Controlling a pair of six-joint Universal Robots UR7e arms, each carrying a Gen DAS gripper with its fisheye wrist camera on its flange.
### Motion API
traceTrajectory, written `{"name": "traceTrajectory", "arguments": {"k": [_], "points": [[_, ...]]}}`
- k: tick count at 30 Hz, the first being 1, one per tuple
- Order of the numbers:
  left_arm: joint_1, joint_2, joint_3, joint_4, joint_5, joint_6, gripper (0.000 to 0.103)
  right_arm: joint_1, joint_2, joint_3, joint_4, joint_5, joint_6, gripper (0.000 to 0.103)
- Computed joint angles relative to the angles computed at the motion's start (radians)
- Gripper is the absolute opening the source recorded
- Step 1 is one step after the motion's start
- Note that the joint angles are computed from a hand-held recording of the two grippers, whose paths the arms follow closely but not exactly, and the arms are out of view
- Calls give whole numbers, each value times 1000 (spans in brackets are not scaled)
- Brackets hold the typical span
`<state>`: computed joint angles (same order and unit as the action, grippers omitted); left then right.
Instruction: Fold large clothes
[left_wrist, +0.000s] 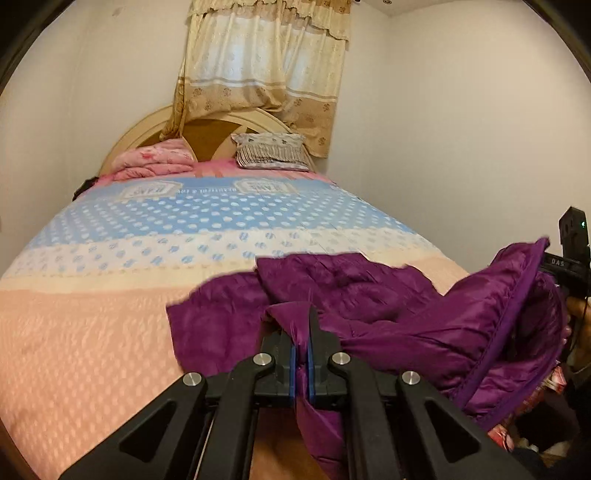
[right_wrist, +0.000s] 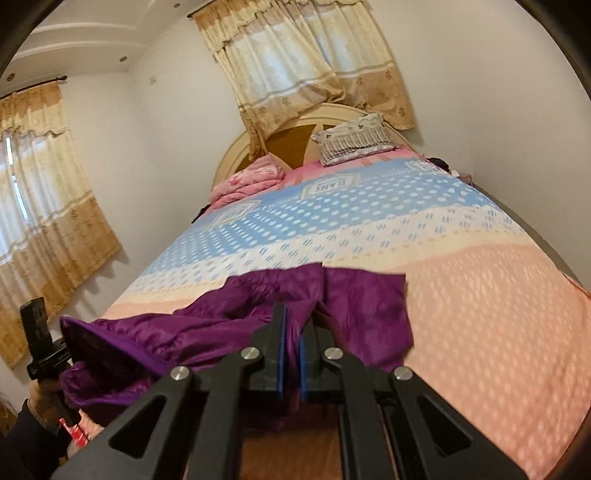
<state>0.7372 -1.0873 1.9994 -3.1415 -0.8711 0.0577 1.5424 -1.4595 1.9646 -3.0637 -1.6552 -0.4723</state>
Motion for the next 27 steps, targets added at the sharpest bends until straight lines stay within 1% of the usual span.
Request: {"name": "traceTrajectory", "arguments": {"k": [1, 3, 4, 5, 9, 10, 11, 13, 14, 15, 16, 17, 18, 19, 20, 21, 23, 25, 26, 27], "points": [[15, 30, -32, -22, 1, 37, 5, 2, 13, -19, 7, -6, 7, 8], [21, 61, -54, -56, 18, 96, 7, 1, 51, -70, 30, -10, 19, 8], [28, 77, -74, -53, 27, 110, 7, -5, 54, -76, 37, -4, 24, 8], [36, 88, -89, -54, 30, 111, 11, -7, 81, -105, 42, -9, 29, 8], [83, 135, -159, -26, 35, 61, 17, -14, 147, -163, 31, -35, 39, 8], [104, 144, -178, -26, 9, 41, 18, -16, 167, -183, 33, -41, 47, 8], [116, 146, -189, -20, 0, 20, 19, -20, 189, -206, 37, -47, 56, 8], [144, 167, -222, -35, -22, -9, 27, -22, 226, -248, 43, -64, 63, 8], [145, 184, -235, -52, 10, -7, 48, -22, 252, -275, 51, -76, 62, 8], [141, 213, -256, -78, 81, 8, 74, -22, 271, -297, 55, -82, 64, 8], [144, 238, -276, -109, 117, 24, 80, -24, 299, -329, 70, -88, 65, 8], [156, 259, -299, -132, 126, 33, 81, -22, 331, -362, 75, -107, 62, 8], [167, 276, -324, -114, 129, 24, 81, -23, 362, -391, 75, -124, 61, 9], [174, 291, -345, -95, 145, 16, 81, -23, 385, -413, 78, -134, 55, 9], [182, 317, -381, -72, 179, -1, 81, -23, 417, -442, 75, -153, 46, 9], [190, 335, -405, -69, 186, -6, 81, -24, 448, -472, 69, -173, 49, 10], [198, 369, -452, -48, 230, -23, 81, -34, 484, -520, 99, -175, 78, 13], [198, 395, -488, -50, 273, -20, 81, -39, 510, -562, 136, -192, 121, 19], [196, 399, -495, -57, 282, -15, 81, -44, 512, -573, 159, -180, 152, 29], [186, 408, -503, -85, 305, 12, 81, -50, 509, -578, 177, -156, 174, 46]]}}
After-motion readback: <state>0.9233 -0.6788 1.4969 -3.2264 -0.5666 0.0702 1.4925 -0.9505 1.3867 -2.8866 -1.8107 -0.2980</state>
